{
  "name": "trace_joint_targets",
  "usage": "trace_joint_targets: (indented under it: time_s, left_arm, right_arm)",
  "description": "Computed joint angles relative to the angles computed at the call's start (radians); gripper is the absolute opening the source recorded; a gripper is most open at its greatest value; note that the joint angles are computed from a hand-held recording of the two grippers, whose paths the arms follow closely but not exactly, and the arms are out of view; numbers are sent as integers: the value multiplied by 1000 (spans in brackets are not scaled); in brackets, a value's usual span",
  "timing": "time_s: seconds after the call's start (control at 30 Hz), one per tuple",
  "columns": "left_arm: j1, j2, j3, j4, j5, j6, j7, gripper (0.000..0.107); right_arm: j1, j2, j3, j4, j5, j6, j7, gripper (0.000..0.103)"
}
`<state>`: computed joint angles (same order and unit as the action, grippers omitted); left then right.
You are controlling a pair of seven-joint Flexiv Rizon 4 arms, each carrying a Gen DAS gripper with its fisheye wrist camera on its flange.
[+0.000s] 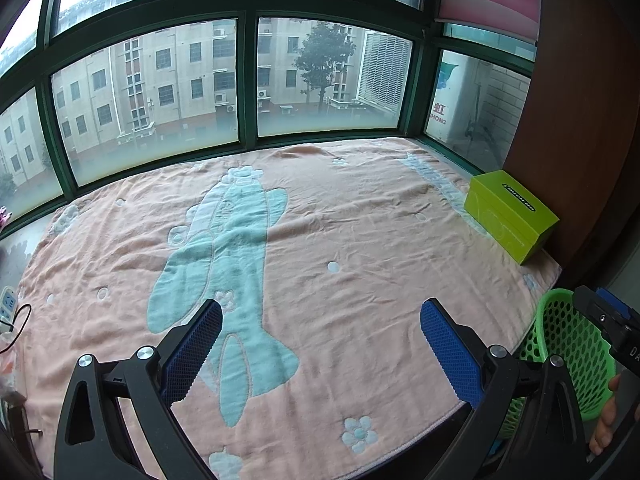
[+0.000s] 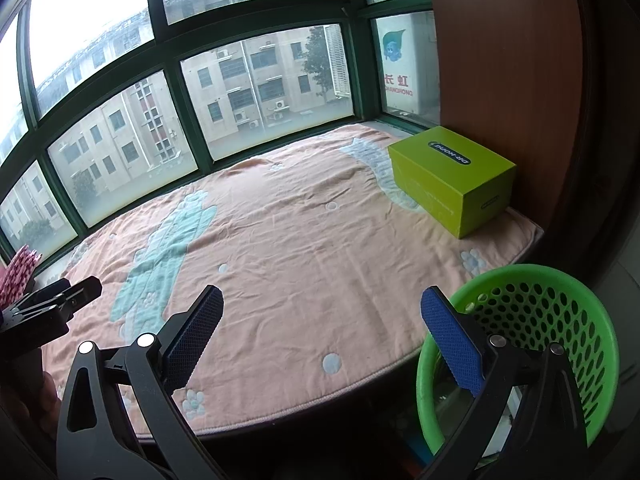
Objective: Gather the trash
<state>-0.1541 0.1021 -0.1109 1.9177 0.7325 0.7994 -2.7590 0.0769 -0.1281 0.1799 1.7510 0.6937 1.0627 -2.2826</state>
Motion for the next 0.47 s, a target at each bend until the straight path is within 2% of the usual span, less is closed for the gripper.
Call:
trace_joint_targets:
  time_s: [0.47]
  left_arm:
    - [4, 3, 4, 6, -9, 2, 11, 96]
  right_arm:
    - [3, 5, 3, 13, 2, 4, -1, 98]
